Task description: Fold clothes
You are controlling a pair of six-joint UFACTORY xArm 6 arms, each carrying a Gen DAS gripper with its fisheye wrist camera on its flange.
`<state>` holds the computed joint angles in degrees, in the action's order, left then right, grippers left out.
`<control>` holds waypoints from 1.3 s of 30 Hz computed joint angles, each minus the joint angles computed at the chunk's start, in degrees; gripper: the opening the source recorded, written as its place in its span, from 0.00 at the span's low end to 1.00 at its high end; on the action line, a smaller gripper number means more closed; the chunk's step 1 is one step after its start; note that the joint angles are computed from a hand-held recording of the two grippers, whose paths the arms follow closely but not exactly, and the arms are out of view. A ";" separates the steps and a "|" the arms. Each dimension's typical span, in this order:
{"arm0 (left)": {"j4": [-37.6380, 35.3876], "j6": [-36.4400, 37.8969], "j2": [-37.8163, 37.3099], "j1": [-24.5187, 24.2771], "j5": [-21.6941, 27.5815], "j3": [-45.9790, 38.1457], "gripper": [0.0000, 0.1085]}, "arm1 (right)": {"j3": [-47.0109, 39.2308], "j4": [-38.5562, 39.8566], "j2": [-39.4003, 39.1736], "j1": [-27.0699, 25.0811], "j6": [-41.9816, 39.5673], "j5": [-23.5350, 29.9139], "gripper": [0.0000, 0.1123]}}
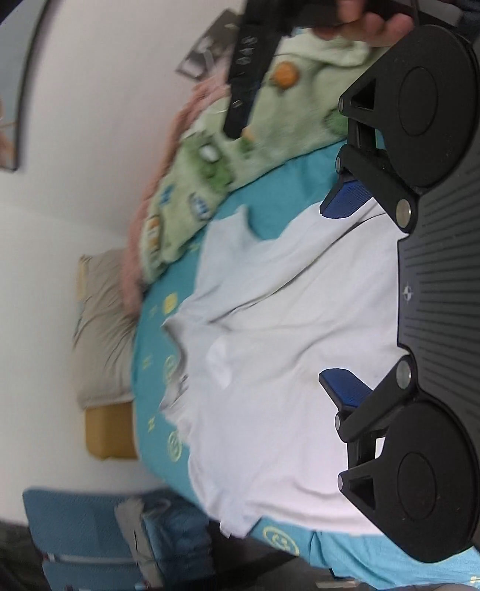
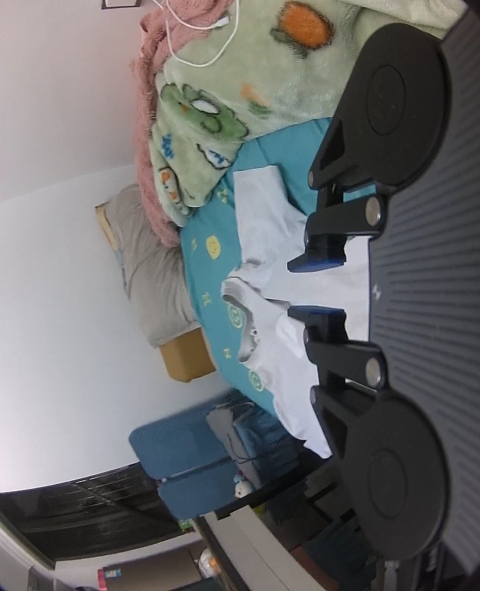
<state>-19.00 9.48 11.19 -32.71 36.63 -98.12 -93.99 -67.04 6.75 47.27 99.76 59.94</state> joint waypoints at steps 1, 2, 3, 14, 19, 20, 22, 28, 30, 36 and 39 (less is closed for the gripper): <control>-0.33 -0.70 0.11 0.14 -0.31 -0.15 0.84 | -0.20 -0.81 0.13 0.26 0.74 0.87 0.53; -1.22 -0.50 -0.04 0.66 -0.13 -0.16 0.84 | -0.16 -1.96 0.14 0.50 2.07 1.55 0.72; -2.00 -0.06 -0.30 1.39 0.44 -0.26 0.84 | 0.69 -4.11 -0.26 0.47 5.46 1.40 0.91; -0.33 -5.22 0.56 5.34 0.97 -0.40 0.86 | 6.22 3.47 3.37 -20.47 32.84 -30.68 0.92; 0.89 -8.67 3.65 6.18 0.80 -2.67 0.86 | 3.65 -0.55 11.69 -26.25 46.22 -33.95 0.91; -0.02 -8.52 4.04 6.25 -0.55 -2.73 0.86 | 2.43 -0.92 13.52 -26.88 46.69 -34.06 0.91; -2.79 -7.09 4.80 6.30 -3.80 -2.91 0.86 | -0.18 -1.85 17.10 -27.98 47.45 -34.56 0.88; -6.65 -4.97 9.40 6.85 -6.30 -8.71 0.88 | -7.52 -6.39 24.58 -29.71 50.97 -32.52 0.88; -7.12 -4.86 10.64 7.16 -6.04 -10.34 0.89 | -9.64 -9.86 26.14 -30.14 53.06 -31.94 0.88; -6.92 -8.14 13.30 8.22 -2.38 -14.25 0.89 | -18.35 -5.49 31.93 -30.87 42.18 -27.76 0.84; -5.99 -9.89 14.35 8.59 -0.84 -15.95 0.89 | -25.00 6.65 35.93 -31.21 27.09 -23.46 0.47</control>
<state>-24.98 -0.41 25.55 -24.13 35.78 -114.07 -118.99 -60.39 42.69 16.06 126.85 36.48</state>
